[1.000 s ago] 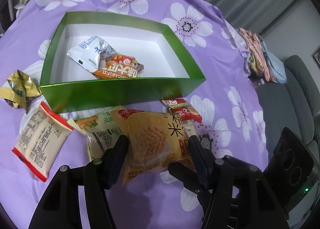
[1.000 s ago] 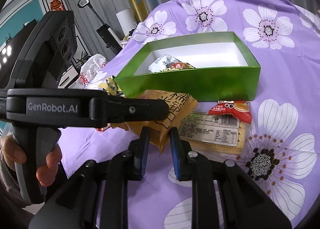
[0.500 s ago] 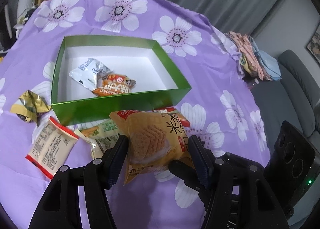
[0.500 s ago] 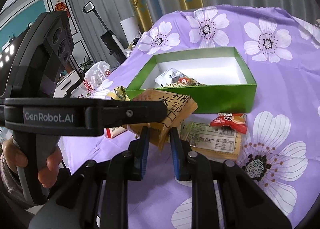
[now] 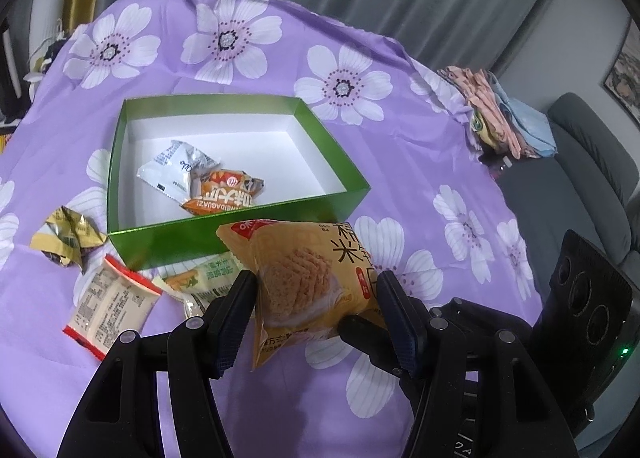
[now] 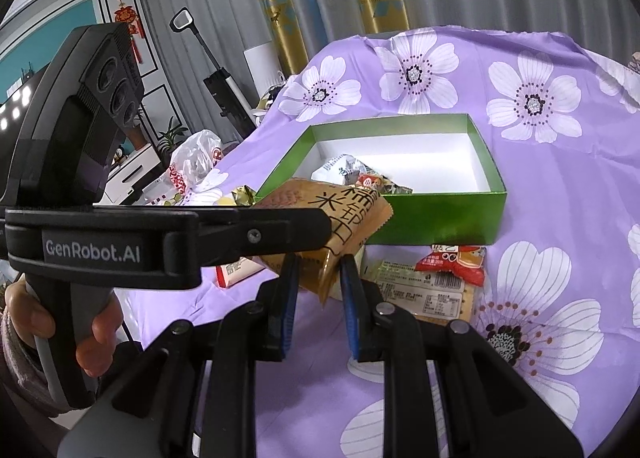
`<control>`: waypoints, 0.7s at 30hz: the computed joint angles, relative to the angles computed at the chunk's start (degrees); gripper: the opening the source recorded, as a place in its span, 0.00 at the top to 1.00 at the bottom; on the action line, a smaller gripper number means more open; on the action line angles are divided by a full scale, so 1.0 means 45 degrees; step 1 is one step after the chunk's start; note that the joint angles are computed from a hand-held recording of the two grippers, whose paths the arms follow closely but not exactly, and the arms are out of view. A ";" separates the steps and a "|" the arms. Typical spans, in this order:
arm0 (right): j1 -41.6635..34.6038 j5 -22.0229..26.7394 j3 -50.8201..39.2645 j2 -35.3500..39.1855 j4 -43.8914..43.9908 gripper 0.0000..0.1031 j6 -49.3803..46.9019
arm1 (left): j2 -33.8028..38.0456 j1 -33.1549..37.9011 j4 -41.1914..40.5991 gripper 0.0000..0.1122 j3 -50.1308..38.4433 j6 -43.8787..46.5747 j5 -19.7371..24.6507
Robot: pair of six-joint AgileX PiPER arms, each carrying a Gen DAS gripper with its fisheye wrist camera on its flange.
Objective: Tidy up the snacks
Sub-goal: 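Carry the yellow bag into the green box and open the right tool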
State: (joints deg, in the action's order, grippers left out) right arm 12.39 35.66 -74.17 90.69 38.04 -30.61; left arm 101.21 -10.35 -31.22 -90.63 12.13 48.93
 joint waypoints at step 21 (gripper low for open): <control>0.0101 0.0526 -0.2226 0.1166 -0.1041 0.79 0.0691 | 0.1020 0.0281 0.0298 0.44 -0.2227 -0.0165 0.0636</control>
